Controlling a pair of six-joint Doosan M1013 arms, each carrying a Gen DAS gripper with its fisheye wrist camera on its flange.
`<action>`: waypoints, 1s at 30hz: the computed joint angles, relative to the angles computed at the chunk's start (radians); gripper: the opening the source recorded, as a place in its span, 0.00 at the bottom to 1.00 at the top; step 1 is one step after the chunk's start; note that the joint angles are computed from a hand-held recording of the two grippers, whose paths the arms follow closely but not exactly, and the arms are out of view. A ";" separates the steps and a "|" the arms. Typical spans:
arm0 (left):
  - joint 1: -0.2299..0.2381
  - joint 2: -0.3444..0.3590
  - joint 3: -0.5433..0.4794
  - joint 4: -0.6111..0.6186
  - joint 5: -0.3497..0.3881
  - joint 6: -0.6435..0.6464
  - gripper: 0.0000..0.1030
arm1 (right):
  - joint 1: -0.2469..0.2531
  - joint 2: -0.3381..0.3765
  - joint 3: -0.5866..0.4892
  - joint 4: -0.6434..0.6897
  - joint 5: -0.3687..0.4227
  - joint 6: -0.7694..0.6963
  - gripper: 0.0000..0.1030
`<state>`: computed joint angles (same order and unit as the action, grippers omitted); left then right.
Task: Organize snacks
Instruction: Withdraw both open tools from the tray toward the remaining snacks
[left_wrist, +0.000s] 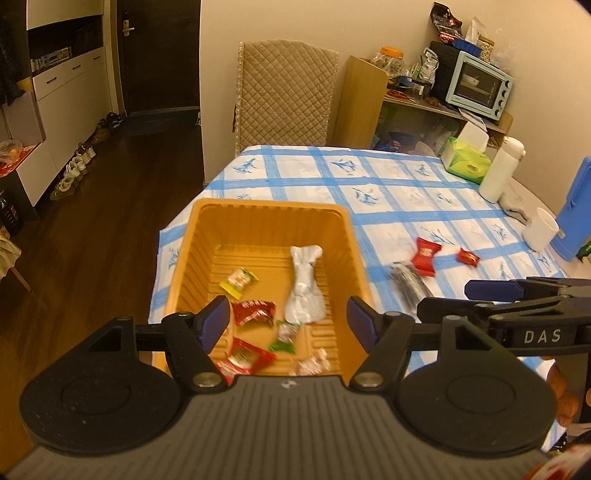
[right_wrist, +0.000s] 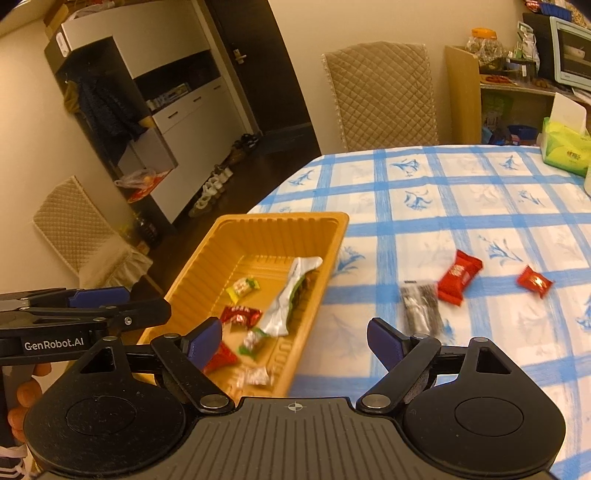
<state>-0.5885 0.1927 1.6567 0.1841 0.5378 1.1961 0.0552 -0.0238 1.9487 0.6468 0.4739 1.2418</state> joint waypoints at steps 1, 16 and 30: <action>-0.008 -0.004 0.004 0.010 0.001 -0.014 0.66 | -0.008 -0.010 0.009 0.014 0.007 -0.019 0.83; -0.138 -0.022 0.040 0.057 0.041 -0.156 0.66 | -0.159 -0.115 0.117 0.088 0.132 -0.214 0.83; -0.239 0.011 0.034 0.101 0.085 -0.282 0.66 | -0.312 -0.148 0.179 0.086 0.223 -0.325 0.83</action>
